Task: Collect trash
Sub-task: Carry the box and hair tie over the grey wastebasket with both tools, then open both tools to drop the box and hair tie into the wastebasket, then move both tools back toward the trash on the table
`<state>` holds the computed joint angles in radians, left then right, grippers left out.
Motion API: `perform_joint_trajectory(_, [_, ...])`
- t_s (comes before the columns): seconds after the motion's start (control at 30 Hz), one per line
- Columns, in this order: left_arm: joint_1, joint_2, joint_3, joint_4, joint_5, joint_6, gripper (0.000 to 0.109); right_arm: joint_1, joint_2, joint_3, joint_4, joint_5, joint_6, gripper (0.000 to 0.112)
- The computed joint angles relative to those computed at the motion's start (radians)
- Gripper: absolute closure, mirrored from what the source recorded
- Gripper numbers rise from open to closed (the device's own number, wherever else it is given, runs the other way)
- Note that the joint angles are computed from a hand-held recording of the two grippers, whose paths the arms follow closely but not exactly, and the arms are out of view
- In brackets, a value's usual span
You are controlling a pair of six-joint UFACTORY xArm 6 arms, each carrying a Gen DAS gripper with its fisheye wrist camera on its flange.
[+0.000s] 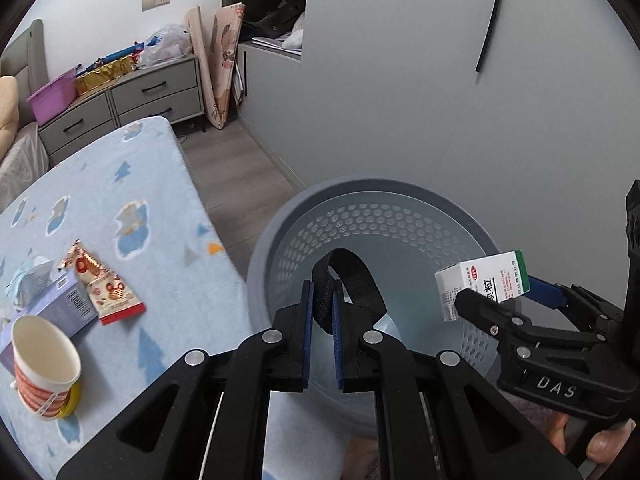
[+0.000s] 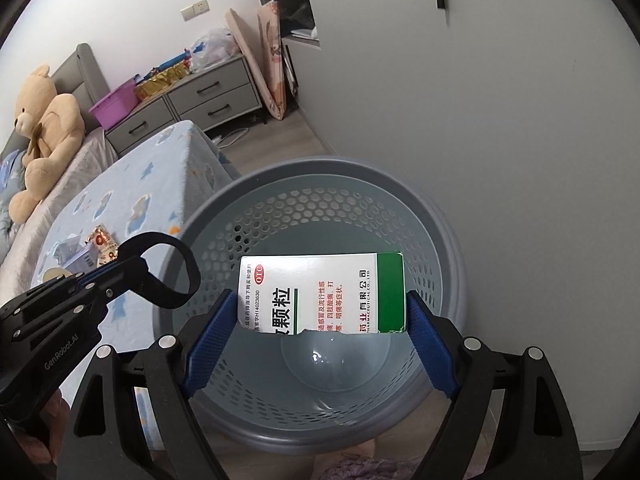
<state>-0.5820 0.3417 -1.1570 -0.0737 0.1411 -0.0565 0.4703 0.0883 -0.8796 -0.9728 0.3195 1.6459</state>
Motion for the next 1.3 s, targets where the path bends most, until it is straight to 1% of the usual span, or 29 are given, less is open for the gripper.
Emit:
perform_joint_trajectory(0.1, [0.000, 0.033, -0.035, 0.025, 0.012, -0.019, 0.097, -0.013, 0.008, 0.004, -0.001, -0.015, -0.002, 0.030])
perform_joint_trajectory(0.2, [-0.001, 0.050, -0.051, 0.000, 0.013, -0.002, 0.085, -0.021, 0.002, 0.014, -0.021, -0.017, 0.021, 0.029])
perform_joint_trajectory(0.27, [0.000, 0.055, -0.056, -0.012, 0.009, 0.004, 0.073, -0.024, -0.002, 0.019, -0.029, -0.012, 0.035, 0.028])
perform_joint_trajectory(0.3, [0.002, 0.058, -0.059, -0.012, 0.008, 0.000, 0.070, -0.027, -0.005, 0.023, -0.034, -0.013, 0.039, 0.027])
perform_joint_trajectory(0.33, [0.001, 0.054, -0.055, -0.006, 0.006, -0.008, 0.064, -0.028, -0.005, 0.023, -0.035, -0.013, 0.040, 0.023])
perform_joint_trajectory(0.37, [0.003, 0.052, -0.054, -0.003, 0.003, -0.014, 0.061, -0.028, -0.005, 0.022, -0.042, -0.013, 0.046, 0.020])
perform_joint_trajectory(0.43, [0.006, 0.048, -0.049, 0.022, -0.003, -0.040, 0.058, -0.025, -0.005, 0.019, -0.060, 0.000, 0.064, 0.018])
perform_joint_trajectory(0.9, [0.039, 0.020, -0.005, 0.207, -0.036, -0.226, 0.052, -0.013, 0.001, 0.004, -0.076, 0.028, 0.060, 0.018])
perform_joint_trajectory(1.0, [0.043, 0.011, 0.006, 0.224, -0.038, -0.244, 0.051, -0.008, 0.003, 0.000, -0.078, 0.031, 0.060, 0.018])
perform_joint_trajectory(1.3, [0.071, -0.041, 0.073, 0.358, -0.057, -0.375, 0.049, 0.004, 0.013, -0.014, -0.078, 0.034, 0.056, 0.018])
